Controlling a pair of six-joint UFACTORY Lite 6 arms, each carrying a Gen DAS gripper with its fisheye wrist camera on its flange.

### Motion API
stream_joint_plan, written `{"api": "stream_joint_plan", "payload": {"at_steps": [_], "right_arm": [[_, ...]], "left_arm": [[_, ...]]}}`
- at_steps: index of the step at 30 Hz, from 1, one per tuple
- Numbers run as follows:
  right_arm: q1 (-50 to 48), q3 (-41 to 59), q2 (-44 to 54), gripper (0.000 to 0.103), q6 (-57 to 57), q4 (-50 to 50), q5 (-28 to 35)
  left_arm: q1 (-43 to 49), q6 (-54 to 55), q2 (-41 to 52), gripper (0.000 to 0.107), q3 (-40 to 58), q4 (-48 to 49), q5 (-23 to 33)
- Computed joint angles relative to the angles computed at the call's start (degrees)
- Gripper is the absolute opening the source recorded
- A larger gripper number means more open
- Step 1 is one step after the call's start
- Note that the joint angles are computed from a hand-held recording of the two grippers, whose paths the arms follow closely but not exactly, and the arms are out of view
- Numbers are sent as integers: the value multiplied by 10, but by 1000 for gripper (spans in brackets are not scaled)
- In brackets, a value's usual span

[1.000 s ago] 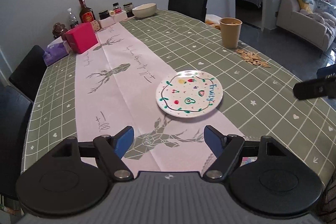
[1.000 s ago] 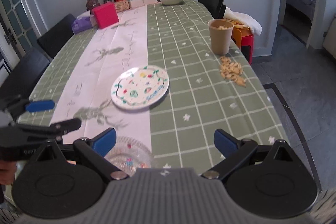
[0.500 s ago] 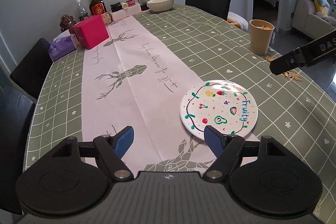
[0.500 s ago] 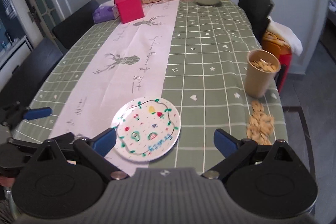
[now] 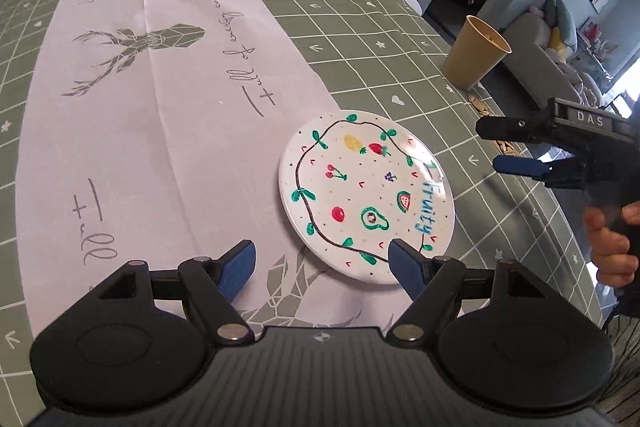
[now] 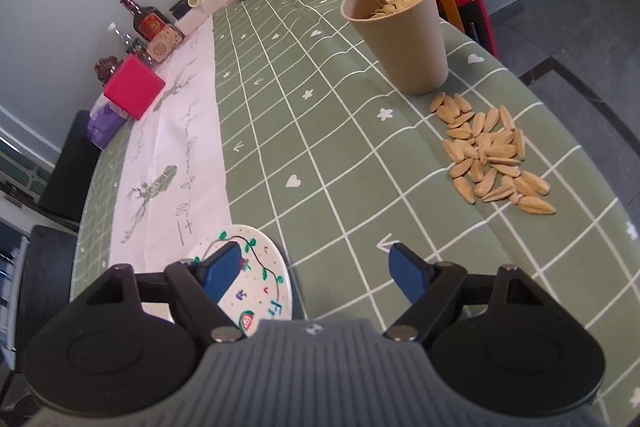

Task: Organize plates and bowls
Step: 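Move both tools to the rim of the white Fruity plate, then close both tools on the white plate's rim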

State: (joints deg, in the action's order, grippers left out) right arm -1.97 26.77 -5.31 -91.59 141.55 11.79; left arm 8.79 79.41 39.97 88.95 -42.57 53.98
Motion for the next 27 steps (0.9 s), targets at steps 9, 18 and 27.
{"api": "stream_joint_plan", "payload": {"at_steps": [9, 18, 27], "right_arm": [[4, -39, 50, 63, 51, 48, 135], [5, -76, 46, 49, 9, 94, 175], [12, -72, 82, 34, -15, 92, 223]], "left_arm": [[-13, -14, 62, 79, 67, -61, 37], [-28, -57, 103, 76, 107, -111, 38], [-29, -86, 134, 70, 149, -44, -4]]}}
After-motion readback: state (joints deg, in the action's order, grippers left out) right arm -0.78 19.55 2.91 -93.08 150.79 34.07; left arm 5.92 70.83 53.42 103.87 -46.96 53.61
